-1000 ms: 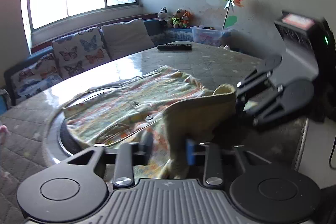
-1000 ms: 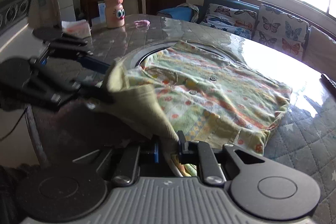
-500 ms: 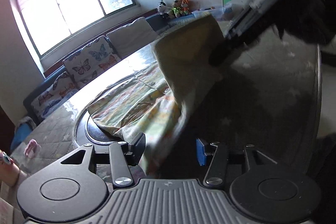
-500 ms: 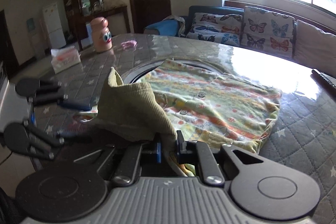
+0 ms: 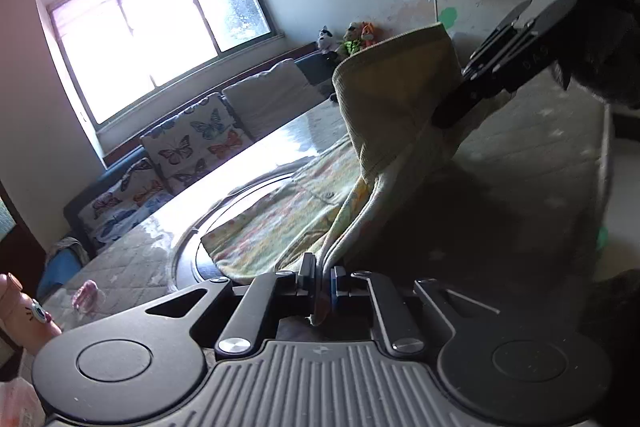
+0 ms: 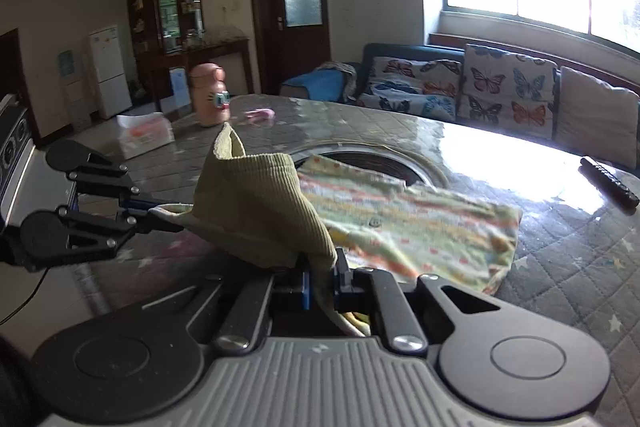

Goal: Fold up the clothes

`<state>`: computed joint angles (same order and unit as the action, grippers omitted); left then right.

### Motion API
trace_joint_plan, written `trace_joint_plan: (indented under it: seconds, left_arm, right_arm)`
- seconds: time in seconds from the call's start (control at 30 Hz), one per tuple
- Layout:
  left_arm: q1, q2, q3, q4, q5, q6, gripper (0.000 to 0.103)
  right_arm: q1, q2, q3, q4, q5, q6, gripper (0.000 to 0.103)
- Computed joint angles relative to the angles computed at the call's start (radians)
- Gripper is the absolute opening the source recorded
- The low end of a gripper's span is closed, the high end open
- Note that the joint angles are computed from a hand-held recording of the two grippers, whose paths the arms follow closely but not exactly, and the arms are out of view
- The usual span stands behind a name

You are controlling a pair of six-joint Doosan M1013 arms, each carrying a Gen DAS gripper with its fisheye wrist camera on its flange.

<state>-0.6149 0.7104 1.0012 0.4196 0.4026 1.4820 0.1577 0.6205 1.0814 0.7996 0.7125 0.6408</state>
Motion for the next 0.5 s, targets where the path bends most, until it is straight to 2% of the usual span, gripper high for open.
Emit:
trace_joint_plan:
  seconds: [0.17, 0.27, 0.4, 0.5]
  left_arm:
    - [-0.009, -0.085, 0.09, -0.134, -0.011, 0.087, 0.008]
    - [-0.009, -0.105, 0.101, -0.185, 0.004, 0.107, 0.008]
    - [0.004, -0.08, 0.048, -0.213, 0.037, 0.084, 0.008]
    - [0.015, -0.044, -0.014, -0.223, 0.068, 0.065, 0.008]
  right_arm:
    - [-0.013, -0.08, 0.085, 0.054, 0.059, -0.088, 0.009]
    - [-0.012, -0.097, 0.094, 0.049, 0.088, -0.103, 0.009]
    - [-0.007, -0.083, 0.062, 0.019, 0.097, -0.084, 0.009]
    - [0.001, -0.038, -0.017, -0.027, 0.111, -0.03, 0.008]
